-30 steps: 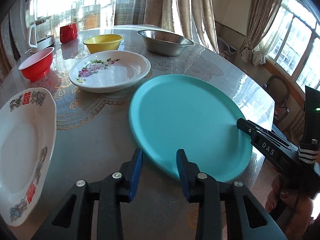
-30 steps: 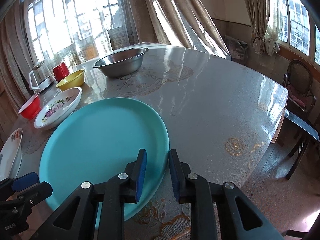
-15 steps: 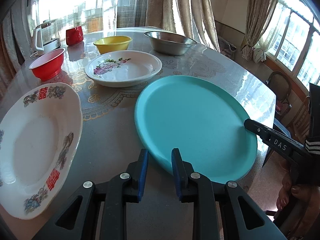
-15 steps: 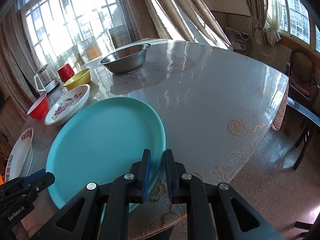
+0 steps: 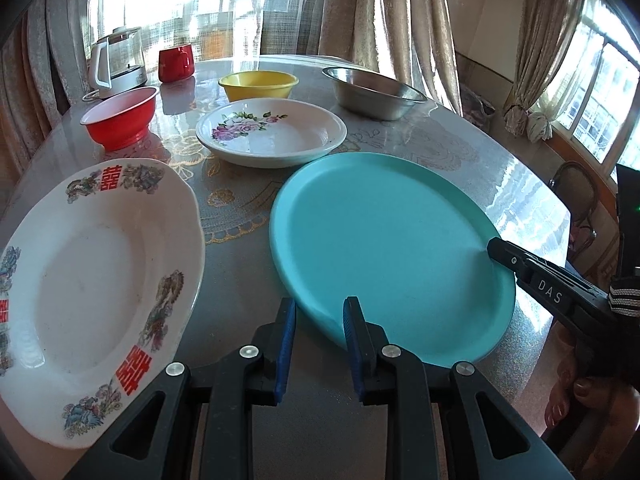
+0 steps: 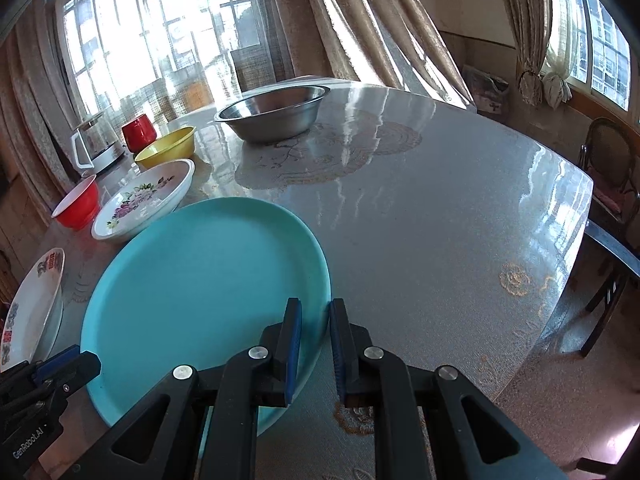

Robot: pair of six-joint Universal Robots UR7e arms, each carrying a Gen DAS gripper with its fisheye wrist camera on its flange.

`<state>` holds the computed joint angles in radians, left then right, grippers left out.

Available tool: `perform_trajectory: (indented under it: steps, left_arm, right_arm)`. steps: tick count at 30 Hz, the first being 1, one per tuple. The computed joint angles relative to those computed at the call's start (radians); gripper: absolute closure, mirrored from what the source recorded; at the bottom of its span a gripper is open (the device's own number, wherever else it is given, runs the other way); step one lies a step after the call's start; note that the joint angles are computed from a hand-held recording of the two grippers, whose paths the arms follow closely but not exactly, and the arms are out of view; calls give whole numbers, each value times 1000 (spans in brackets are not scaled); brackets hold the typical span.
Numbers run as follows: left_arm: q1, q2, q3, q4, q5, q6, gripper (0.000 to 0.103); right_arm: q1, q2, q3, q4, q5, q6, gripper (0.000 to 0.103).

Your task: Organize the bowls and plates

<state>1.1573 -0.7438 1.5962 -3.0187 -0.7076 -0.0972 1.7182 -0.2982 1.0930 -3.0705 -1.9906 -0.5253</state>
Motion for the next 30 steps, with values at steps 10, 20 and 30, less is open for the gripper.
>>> perform_trajectory:
  steps: [10, 20, 30]
  left_arm:
    - [-13, -38, 75, -16, -14, -15, 78]
    - [-19, -84, 156, -60, -53, -4, 74]
    - [-64, -122, 280, -341, 21, 192, 41]
  right_arm:
    - [-7, -52, 83, 2, 17, 44, 89]
    - [1, -48, 89, 5, 27, 57, 83]
    - [8, -78, 146, -77, 25, 98, 69]
